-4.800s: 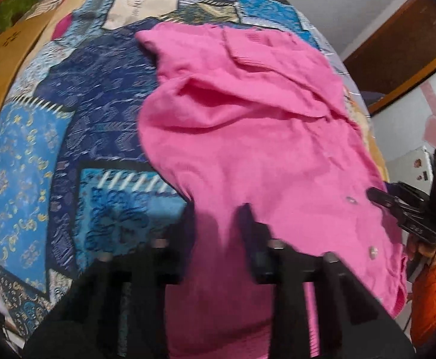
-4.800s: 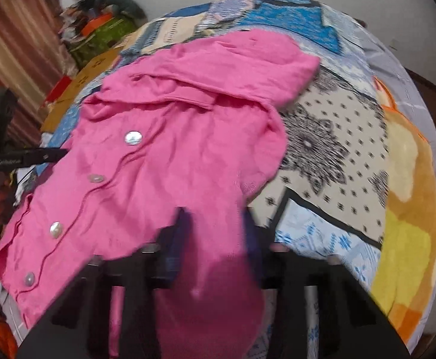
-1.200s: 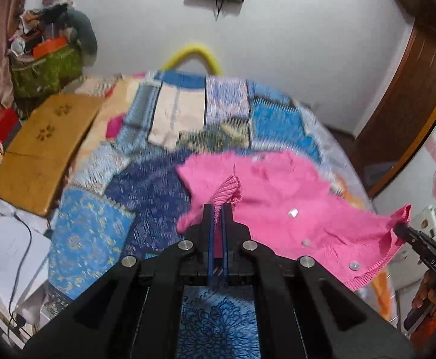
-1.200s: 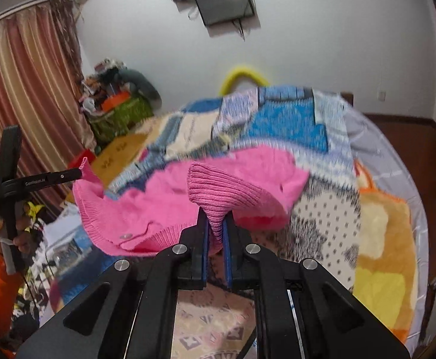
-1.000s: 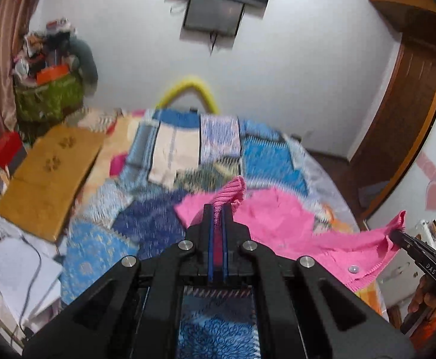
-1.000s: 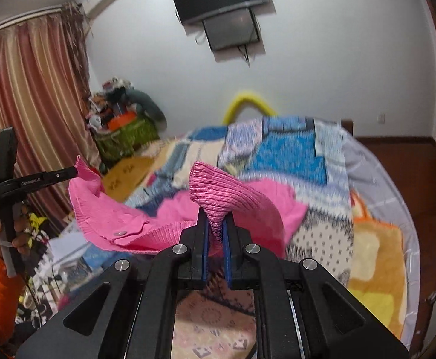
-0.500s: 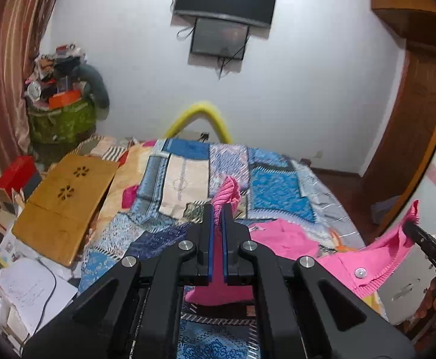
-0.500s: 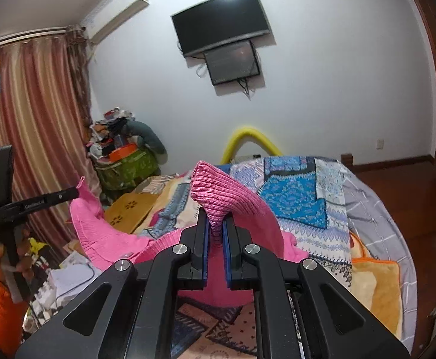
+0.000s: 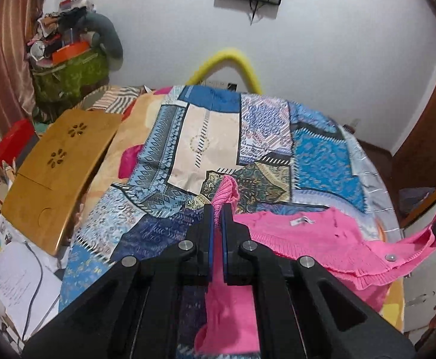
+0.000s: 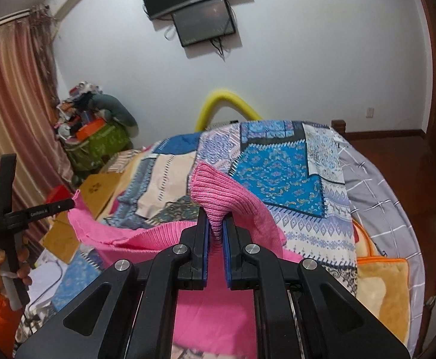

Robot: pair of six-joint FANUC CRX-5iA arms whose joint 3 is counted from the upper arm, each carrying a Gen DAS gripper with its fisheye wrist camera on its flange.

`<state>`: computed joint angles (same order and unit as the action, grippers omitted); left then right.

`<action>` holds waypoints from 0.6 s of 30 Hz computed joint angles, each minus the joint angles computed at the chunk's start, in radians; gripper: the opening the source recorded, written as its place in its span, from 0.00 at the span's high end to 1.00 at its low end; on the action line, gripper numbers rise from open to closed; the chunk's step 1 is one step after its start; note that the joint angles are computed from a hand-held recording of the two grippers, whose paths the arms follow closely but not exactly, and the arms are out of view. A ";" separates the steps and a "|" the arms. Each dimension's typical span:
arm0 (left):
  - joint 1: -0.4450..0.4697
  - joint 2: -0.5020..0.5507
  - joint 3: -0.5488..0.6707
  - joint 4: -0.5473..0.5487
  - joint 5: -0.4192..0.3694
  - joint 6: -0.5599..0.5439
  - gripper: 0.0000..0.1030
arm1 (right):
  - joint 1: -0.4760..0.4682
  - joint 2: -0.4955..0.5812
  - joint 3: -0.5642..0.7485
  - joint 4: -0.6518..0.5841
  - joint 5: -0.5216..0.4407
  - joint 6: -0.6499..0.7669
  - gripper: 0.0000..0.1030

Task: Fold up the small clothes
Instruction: 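Lift the hem with both tools and fold it over toward the collar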

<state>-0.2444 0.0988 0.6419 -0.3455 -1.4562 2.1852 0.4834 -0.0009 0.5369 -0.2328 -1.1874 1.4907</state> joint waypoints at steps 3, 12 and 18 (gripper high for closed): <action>0.029 0.048 0.011 0.020 0.015 -0.014 0.97 | 0.004 0.052 0.025 0.027 -0.012 0.004 0.93; 0.114 0.199 0.043 0.119 0.023 -0.049 0.97 | -0.018 0.204 0.111 0.021 -0.073 -0.010 0.93; 0.145 0.245 0.025 0.159 0.012 -0.082 0.97 | -0.020 0.275 0.157 0.035 -0.153 0.014 0.93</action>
<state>-0.0992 0.3439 0.6664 -0.1864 -1.4443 2.1028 0.4634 0.2739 0.6936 -0.1976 -1.3408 1.5048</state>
